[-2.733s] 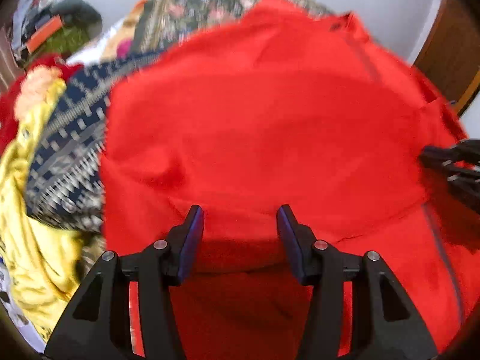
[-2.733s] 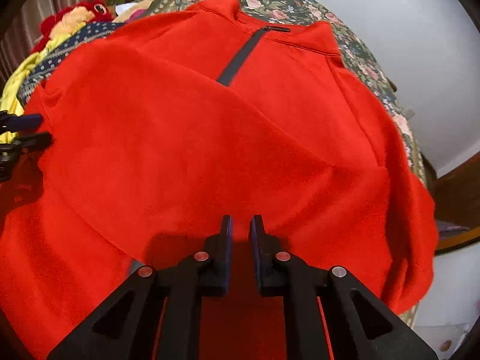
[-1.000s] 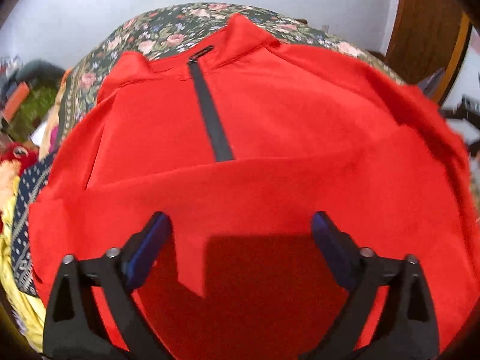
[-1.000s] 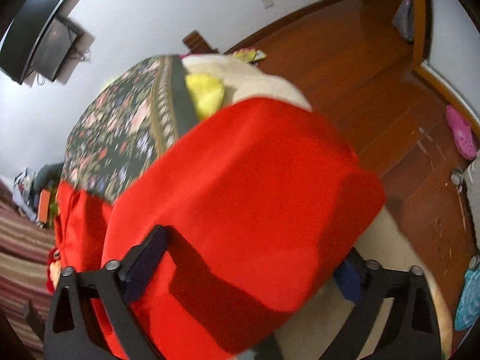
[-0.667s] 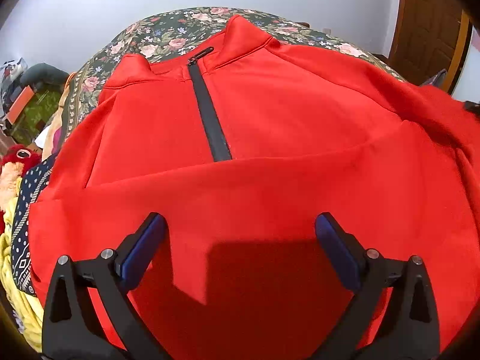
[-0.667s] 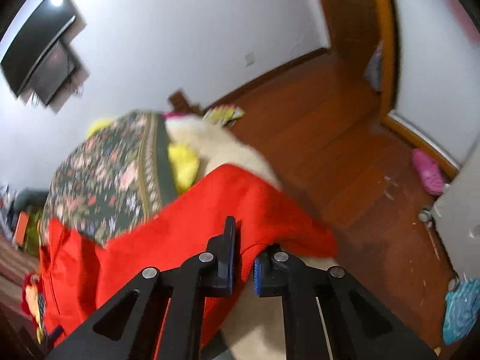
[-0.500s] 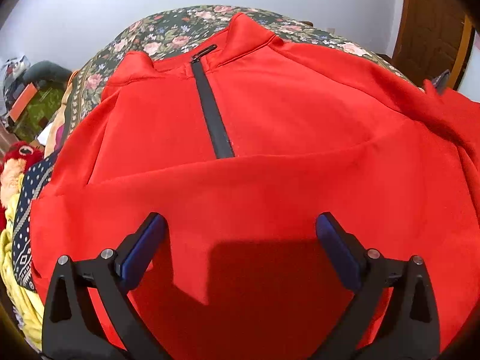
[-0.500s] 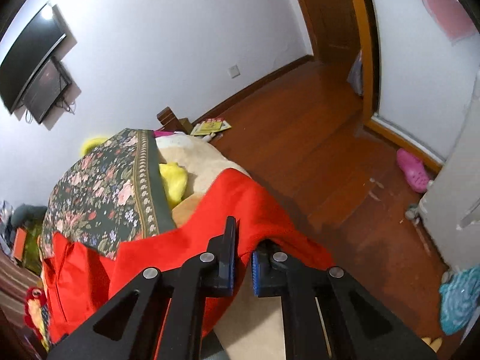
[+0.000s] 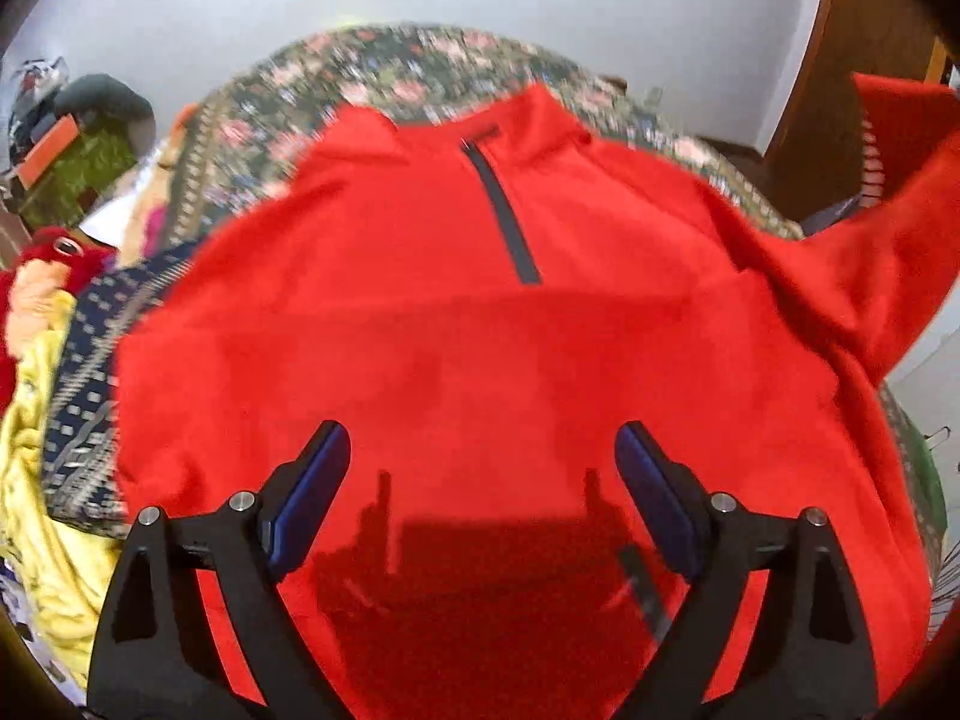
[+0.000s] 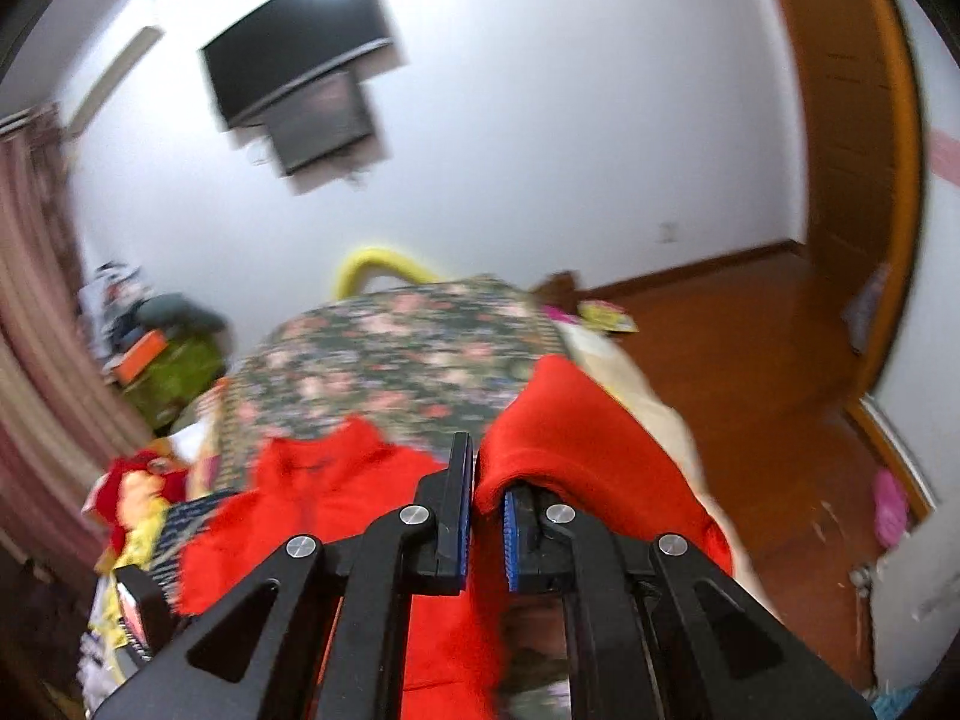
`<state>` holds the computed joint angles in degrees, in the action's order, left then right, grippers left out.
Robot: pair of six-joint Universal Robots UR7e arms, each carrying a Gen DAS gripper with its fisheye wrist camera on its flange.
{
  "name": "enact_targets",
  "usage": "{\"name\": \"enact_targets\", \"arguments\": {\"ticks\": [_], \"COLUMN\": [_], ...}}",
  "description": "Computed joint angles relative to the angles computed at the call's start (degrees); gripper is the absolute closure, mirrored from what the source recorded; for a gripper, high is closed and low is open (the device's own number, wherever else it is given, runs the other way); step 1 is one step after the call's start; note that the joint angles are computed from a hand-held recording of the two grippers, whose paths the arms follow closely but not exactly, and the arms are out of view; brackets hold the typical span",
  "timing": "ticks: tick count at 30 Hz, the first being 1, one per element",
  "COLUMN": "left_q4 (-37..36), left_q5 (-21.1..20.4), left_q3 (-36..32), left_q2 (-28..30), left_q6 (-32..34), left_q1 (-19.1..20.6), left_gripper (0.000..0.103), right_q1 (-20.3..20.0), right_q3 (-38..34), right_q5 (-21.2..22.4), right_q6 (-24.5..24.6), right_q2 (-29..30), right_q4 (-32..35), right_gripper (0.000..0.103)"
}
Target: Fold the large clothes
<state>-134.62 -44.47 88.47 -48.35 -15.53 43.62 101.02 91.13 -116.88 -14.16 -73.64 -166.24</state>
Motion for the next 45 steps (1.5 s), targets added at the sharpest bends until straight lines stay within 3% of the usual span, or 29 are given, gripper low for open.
{"name": "enact_targets", "arguments": {"ticks": [3, 7, 11, 14, 17, 24, 28, 31, 34, 36, 39, 45], "left_q4": [-1.7, -3.2, -3.5, -1.6, -0.5, 1.4, 2.4, 2.7, 2.8, 3.1, 3.6, 4.1], "left_q5": [0.2, 0.0, -0.4, 0.0, 0.7, -0.2, -0.8, -0.6, -0.2, 0.2, 0.6, 0.7], "left_q3": [2.7, 6.6, 11.0, 13.4, 15.7, 19.6, 20.3, 20.1, 19.8, 19.4, 18.9, 16.5], "left_q2": [-3.8, -8.9, -13.6, -16.0, -17.8, -20.8, -21.6, -21.5, -21.2, -20.8, -20.3, -17.9], "left_q6": [0.9, 0.5, -1.5, -3.2, -3.9, -6.5, -7.7, -8.1, -8.2, -8.1, -7.6, -6.2], "left_q1": [-0.5, -0.4, 0.5, 1.3, 1.9, 3.0, 3.0, 2.4, 1.4, 0.7, -0.4, -2.7], "left_gripper": [0.012, 0.012, 0.012, 0.012, 0.012, 0.012, 0.012, 0.012, 0.012, 0.012, 0.012, 0.012], "right_q1": [2.6, 5.6, 6.1, 5.4, 3.5, -0.4, -0.8, 0.3, 2.1, 3.8, 5.4, 5.3], "right_q3": [-2.1, -5.7, -8.0, -9.5, -10.9, -11.8, -12.0, -11.7, -8.6, -4.3, 1.0, 7.5], "right_q5": [1.7, 0.2, -1.2, -2.5, -0.7, 4.0, 6.3, 4.1, -1.3, -6.7, -10.8, -8.7], "right_q6": [1.7, 2.2, 5.1, 8.0, 13.2, 22.7, 22.5, 21.3, 17.4, 11.5, 4.5, 0.0], "right_q2": [3.0, 9.5, 15.2, 18.9, 20.9, 22.0, 20.6, 19.8, 18.3, 16.6, 14.0, 5.2], "right_q4": [3.9, 10.3, 18.1, 26.9, 38.8, 51.5, 53.3, 52.7, 48.0, 41.7, 33.4, 25.3], "right_gripper": [0.097, 0.097, 0.097, 0.097, 0.097, 0.097, 0.097, 0.097, 0.097, 0.097, 0.097, 0.097]}}
